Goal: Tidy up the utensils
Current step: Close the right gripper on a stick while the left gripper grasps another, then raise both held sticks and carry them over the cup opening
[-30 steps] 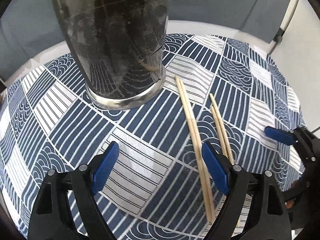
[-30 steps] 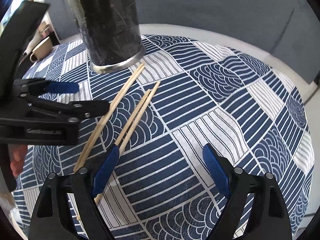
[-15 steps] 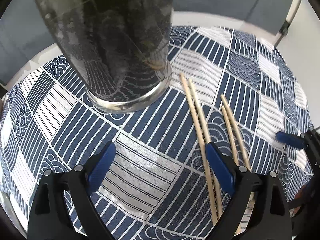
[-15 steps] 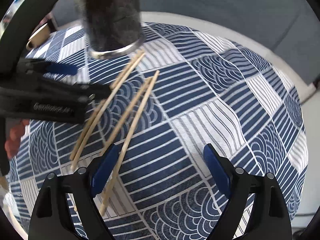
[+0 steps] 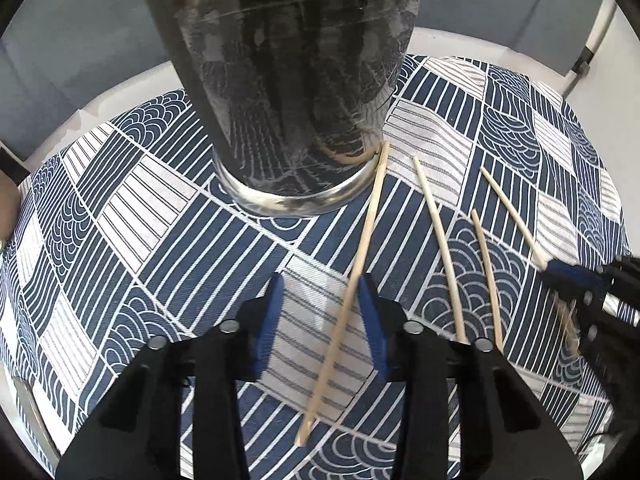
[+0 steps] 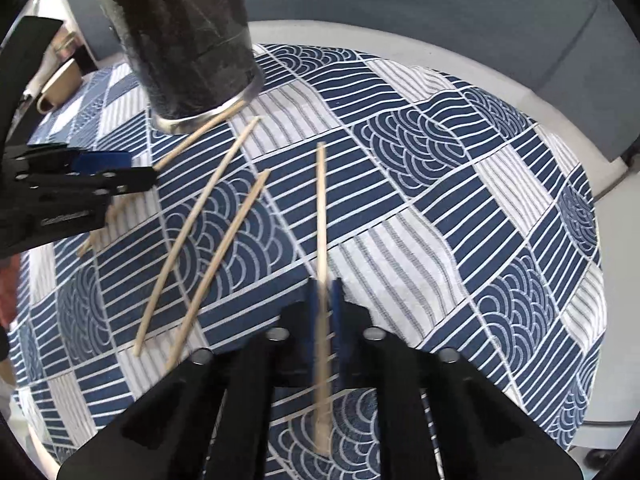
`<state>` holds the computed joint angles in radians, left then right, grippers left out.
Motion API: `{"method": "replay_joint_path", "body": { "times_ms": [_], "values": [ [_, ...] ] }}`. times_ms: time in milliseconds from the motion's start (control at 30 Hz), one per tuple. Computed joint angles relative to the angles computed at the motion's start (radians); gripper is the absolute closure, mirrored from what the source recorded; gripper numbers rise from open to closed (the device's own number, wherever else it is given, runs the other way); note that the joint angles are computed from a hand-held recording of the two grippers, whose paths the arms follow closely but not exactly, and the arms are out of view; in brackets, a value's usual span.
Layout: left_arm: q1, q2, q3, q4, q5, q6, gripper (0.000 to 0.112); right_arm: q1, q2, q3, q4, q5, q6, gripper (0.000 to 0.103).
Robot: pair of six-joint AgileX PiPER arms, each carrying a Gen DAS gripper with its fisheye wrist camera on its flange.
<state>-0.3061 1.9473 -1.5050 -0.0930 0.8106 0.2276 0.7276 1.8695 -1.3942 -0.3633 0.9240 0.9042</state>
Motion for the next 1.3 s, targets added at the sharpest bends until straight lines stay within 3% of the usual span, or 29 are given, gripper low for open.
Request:
{"method": "replay_joint_path", "body": {
  "times_ms": [133, 167, 233, 400, 933, 1100, 1300],
  "values": [
    [0.022, -0.016, 0.011, -0.033, 0.024, 0.063, 0.101, -0.010, 0.006, -0.012, 0.008, 0.009, -0.013, 0.099],
    [0.035, -0.019, 0.010, -0.050, 0.044, 0.081, 0.102, -0.012, 0.006, -0.011, 0.002, 0.014, -0.006, 0.098],
    [0.052, -0.013, -0.011, -0.070, 0.099, 0.108, 0.103, -0.019, 0.001, -0.009, 0.004, 0.029, 0.006, 0.098],
    [0.117, -0.053, 0.040, -0.139, 0.140, 0.211, 0.105, -0.058, -0.012, 0.001, 0.043, 0.035, -0.010, 0.099],
    [0.299, -0.193, 0.083, -0.187, 0.252, 0.196, 0.107, -0.132, -0.123, 0.003, 0.096, 0.002, -0.075, 0.098],
    [0.304, -0.272, 0.107, -0.133, 0.208, 0.154, 0.107, -0.133, -0.127, -0.061, 0.105, -0.013, -0.126, 0.098],
    [0.289, -0.318, 0.033, -0.083, 0.232, 0.081, 0.107, -0.159, -0.123, -0.168, 0.166, -0.041, -0.247, 0.098]
  ]
}}
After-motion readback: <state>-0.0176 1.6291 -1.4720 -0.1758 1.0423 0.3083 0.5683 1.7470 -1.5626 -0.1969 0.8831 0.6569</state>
